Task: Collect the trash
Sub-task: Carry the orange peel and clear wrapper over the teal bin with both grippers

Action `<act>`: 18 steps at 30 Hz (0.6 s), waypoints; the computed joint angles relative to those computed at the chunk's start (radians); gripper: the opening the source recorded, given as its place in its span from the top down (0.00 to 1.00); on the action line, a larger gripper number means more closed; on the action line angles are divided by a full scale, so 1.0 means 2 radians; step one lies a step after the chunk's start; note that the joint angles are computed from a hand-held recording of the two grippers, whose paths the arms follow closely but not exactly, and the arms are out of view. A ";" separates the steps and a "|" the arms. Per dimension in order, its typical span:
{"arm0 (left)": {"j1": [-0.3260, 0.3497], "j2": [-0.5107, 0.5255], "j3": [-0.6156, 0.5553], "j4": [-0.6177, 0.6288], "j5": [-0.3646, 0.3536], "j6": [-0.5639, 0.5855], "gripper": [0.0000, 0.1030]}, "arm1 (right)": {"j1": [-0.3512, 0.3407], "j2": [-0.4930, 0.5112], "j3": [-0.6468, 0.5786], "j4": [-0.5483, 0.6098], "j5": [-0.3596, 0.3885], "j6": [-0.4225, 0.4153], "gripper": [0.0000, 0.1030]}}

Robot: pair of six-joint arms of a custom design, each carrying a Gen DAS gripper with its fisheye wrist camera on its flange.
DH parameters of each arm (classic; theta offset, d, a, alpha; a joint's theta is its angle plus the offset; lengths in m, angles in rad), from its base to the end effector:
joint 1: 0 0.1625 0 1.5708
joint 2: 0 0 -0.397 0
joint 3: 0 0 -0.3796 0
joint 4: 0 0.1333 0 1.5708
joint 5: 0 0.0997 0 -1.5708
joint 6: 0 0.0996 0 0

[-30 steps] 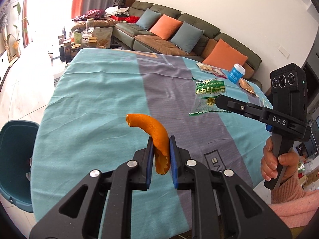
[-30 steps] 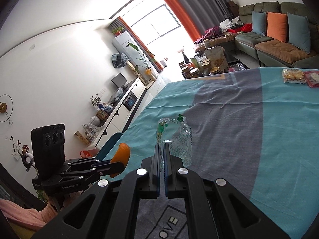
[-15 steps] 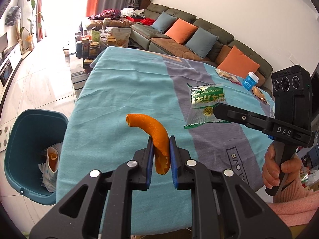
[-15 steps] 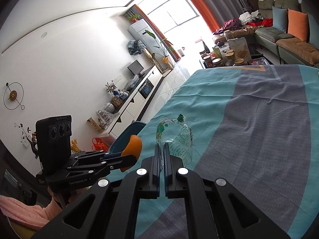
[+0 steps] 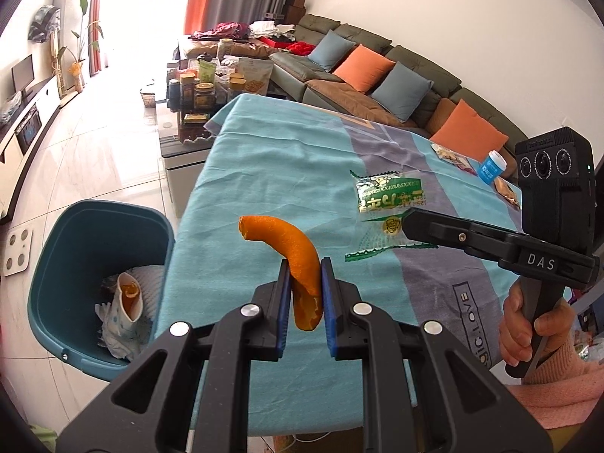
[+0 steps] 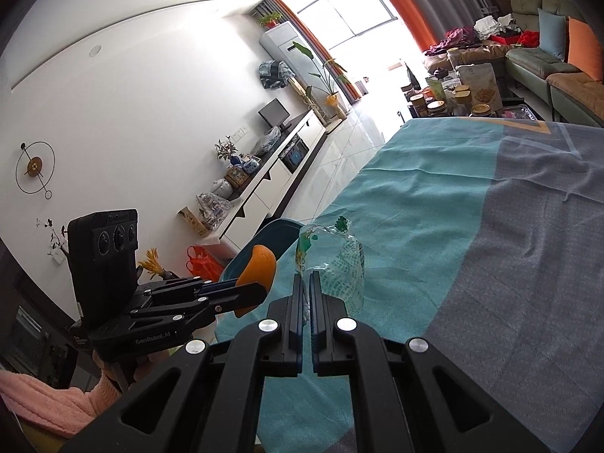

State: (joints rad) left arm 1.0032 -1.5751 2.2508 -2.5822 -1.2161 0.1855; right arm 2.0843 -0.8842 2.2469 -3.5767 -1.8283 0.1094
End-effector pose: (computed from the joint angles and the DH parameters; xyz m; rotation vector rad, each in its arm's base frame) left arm -0.0839 -0.4439 0.2667 0.9521 2.6394 -0.5620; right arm 0.3237 -0.3543 0.0809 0.4624 -2.8849 1.0415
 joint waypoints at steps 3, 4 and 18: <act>0.005 -0.004 -0.003 -0.001 0.006 -0.001 0.85 | 0.002 0.005 -0.008 0.008 0.005 0.000 0.98; 0.006 -0.005 -0.004 -0.001 0.008 -0.001 0.85 | 0.003 0.007 -0.012 0.011 0.007 -0.001 0.98; 0.022 -0.019 -0.011 -0.005 0.025 0.007 0.85 | 0.003 0.027 -0.049 0.047 0.031 -0.005 0.98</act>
